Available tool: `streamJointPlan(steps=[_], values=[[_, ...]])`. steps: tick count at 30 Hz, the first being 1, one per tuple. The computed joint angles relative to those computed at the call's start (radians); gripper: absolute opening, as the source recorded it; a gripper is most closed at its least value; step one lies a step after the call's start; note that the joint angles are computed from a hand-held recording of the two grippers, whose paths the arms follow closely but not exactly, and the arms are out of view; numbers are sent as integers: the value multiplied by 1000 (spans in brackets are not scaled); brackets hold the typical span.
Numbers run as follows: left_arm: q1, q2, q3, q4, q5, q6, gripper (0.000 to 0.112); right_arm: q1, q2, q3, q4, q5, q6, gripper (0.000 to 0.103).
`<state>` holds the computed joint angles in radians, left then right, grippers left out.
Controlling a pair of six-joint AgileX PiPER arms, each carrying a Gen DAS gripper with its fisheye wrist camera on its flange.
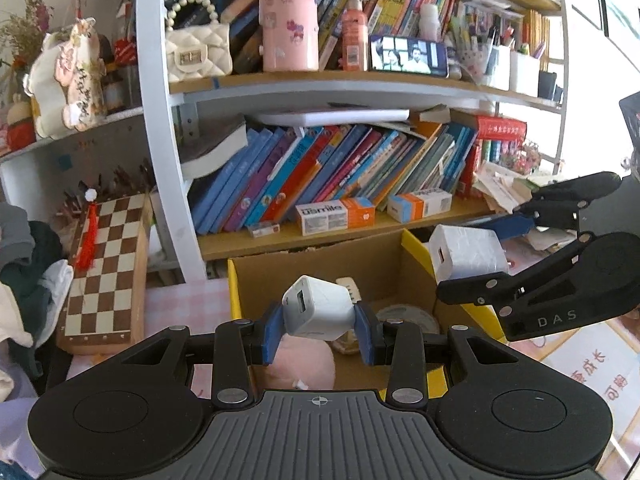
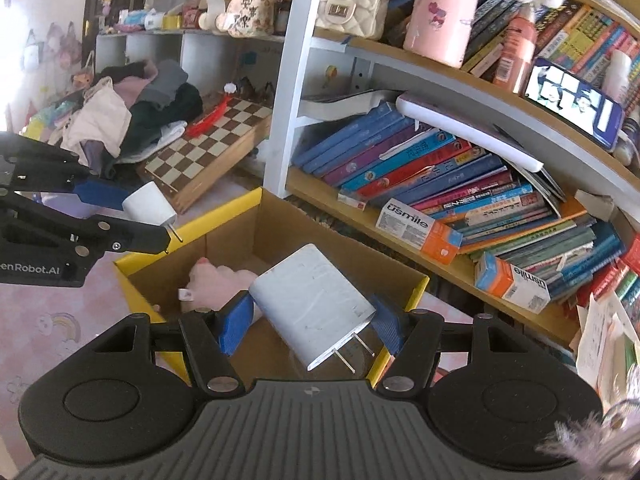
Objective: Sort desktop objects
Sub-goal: 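Carry the cube charger with the left tool while the right tool carries the adapter over the box, then open both tools to drop the cube charger and adapter into the box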
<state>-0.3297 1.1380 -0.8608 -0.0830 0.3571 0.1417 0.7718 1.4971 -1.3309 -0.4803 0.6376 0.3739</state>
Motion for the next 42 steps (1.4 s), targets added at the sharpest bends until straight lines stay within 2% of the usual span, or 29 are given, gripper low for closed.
streamJointPlan(steps=[5, 14, 22, 28, 34, 42], values=[[8, 102, -44, 9, -12, 8, 36, -52, 91, -73, 90, -4, -138, 62], [-3, 290, -139, 132, 0, -73, 36, -118, 276, -206, 236, 20, -373, 62], [0, 403, -217, 159, 50, -58, 36, -152, 401, -326, 329, 99, -539, 62], [-9, 468, -266, 147, 77, -13, 37, -162, 472, -403, 361, 176, -605, 56], [-28, 506, -306, 189, 108, -22, 37, -164, 499, -446, 372, 218, -638, 53], [-22, 525, -325, 156, 116, 17, 37, -164, 498, -444, 376, 214, -640, 53]])
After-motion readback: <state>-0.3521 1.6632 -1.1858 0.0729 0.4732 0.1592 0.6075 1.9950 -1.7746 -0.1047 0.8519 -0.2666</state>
